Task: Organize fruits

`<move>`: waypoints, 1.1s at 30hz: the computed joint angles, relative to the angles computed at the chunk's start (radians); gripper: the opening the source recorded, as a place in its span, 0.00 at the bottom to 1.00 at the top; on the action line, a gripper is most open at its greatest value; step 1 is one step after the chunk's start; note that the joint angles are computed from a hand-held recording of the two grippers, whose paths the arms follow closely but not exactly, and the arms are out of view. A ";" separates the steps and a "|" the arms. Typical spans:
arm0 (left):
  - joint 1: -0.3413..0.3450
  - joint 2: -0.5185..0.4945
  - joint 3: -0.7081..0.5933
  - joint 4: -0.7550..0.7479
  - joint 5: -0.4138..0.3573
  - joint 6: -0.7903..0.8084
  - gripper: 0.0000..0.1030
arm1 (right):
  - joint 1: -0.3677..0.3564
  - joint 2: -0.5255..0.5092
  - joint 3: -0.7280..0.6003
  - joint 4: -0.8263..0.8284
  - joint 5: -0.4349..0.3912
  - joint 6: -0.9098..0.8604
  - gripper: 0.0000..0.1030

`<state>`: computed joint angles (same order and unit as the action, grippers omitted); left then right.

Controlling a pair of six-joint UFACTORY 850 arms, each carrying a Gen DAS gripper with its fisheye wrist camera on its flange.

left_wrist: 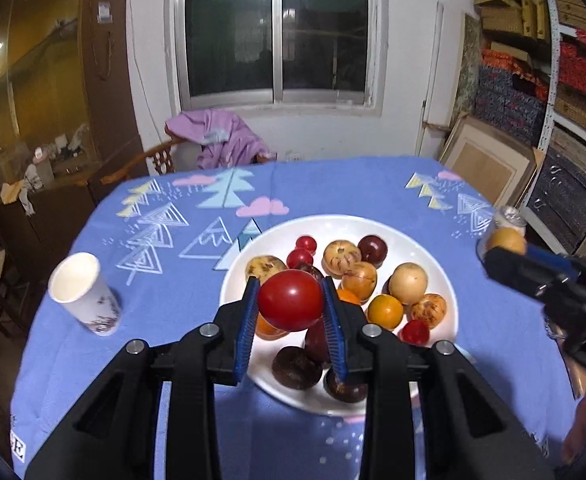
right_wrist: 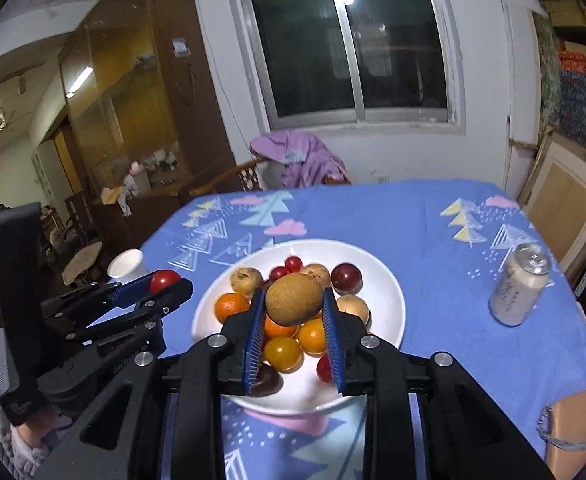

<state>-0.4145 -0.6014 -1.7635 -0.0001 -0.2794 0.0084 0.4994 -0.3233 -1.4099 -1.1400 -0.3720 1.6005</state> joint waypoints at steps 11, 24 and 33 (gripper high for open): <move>-0.008 -0.217 -0.239 0.067 -0.125 -0.047 0.41 | -0.027 -0.217 -0.173 0.291 -0.052 -0.328 0.28; 0.006 -0.157 -0.142 0.070 -0.067 -0.090 0.74 | -0.016 -0.154 -0.090 0.123 -0.042 -0.125 0.38; -0.017 0.098 0.208 0.578 0.119 -0.544 0.89 | 0.065 0.051 0.117 -0.301 -0.103 0.359 0.62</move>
